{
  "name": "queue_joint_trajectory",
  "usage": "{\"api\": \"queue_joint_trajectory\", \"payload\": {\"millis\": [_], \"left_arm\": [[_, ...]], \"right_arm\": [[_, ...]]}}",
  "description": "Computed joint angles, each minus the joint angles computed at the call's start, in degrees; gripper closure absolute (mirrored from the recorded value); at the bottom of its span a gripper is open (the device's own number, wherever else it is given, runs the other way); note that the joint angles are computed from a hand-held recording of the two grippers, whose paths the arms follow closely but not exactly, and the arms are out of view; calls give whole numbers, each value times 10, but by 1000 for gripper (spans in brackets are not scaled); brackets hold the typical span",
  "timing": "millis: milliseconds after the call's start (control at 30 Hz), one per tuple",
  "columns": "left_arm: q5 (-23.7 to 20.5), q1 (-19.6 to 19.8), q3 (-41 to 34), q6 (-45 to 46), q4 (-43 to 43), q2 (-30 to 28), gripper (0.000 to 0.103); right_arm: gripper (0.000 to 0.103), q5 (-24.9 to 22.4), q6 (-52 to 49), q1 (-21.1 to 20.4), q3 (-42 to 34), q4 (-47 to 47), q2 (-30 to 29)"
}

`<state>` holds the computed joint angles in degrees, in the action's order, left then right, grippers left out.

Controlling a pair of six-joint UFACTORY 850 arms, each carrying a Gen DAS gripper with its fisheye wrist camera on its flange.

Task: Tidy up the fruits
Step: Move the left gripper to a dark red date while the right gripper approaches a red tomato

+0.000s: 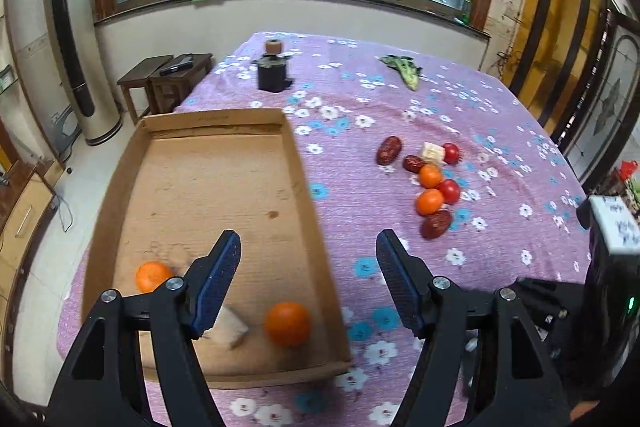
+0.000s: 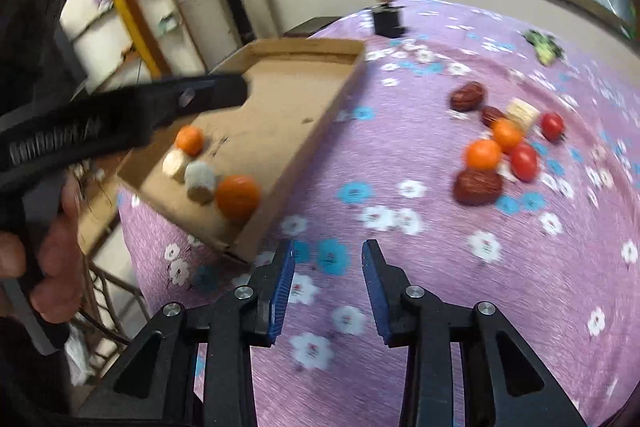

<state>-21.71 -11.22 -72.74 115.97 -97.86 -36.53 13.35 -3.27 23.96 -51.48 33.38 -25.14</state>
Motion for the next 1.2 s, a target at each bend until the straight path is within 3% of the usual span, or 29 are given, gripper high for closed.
{"api": "queue_joint_trajectory", "payload": {"millis": [200,633,833,1100,1200], "left_arm": [[-11,-26,3,-27,37,0,33],[-3,-74,-11,-110,138,-20,33],[0,-88,-39,-170,199,-48,33],[15,-113,-93,-247,282,-99,33],[3,-118,-119,-293,329,-123,34]], "right_arm": [[65,20,-37,-27,53,75,38],[65,36,-3,-73,92,48,70],[67,24,71,-106,77,-43,55],[67,-26,124,-144,-10,-146,-18],[67,-40,216,-157,-39,-246,-47]]}}
